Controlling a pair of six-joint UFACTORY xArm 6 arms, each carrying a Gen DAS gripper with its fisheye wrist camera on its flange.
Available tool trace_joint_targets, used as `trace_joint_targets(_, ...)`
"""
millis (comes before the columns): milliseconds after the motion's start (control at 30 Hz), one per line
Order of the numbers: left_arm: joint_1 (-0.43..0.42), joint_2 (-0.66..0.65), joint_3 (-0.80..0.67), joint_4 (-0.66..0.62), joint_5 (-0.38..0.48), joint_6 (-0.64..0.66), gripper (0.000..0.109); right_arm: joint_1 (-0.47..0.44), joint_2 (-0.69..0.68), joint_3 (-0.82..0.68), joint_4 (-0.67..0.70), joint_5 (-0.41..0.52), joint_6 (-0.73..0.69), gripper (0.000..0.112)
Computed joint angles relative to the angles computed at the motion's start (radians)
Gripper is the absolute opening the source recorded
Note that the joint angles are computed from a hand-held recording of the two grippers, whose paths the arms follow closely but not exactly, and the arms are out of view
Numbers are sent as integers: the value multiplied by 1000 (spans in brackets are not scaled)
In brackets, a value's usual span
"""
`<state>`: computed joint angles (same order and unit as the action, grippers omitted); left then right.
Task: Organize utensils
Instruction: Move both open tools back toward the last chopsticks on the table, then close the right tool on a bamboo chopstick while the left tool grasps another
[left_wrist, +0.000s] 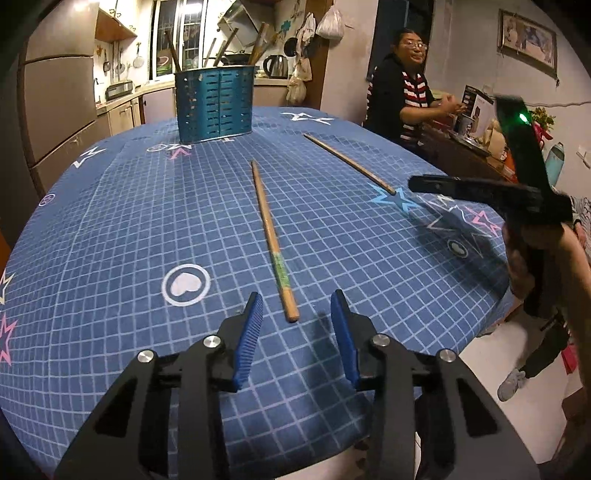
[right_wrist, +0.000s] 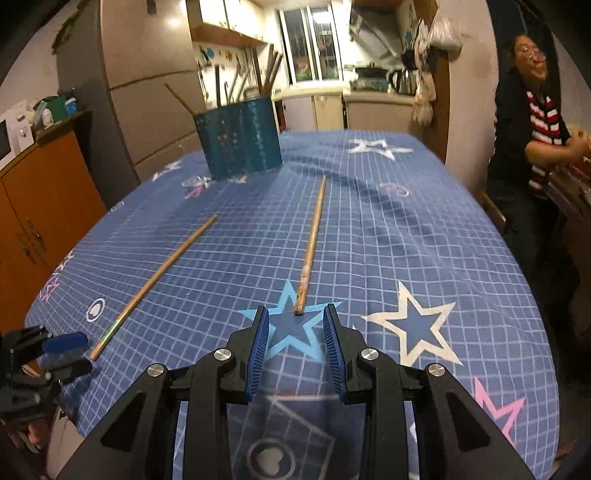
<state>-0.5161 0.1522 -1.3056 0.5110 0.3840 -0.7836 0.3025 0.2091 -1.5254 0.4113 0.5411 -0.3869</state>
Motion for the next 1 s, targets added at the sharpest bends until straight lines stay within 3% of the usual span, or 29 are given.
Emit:
trace_joint_targets(167,2,5,5,-1,-8,-4,37,18,91,-134,-122,105,65,32)
trace_joint_targets(367,-3,15,-3,-13,-18,11,31,28,141,-202,-220,156,151,21)
trace_joint_targets(567,-6,28,-17,26,-15,-19,28,44,150,-215,-288,156,187,21)
trace_joint_targets(667,-10,26,-21,66,6,-63,20,47,140,-194,-308,138,191,8)
trace_joint_targets(1000,-19,28,-30,148,31,-145,17,51,138,-190,-329,136,202,8)
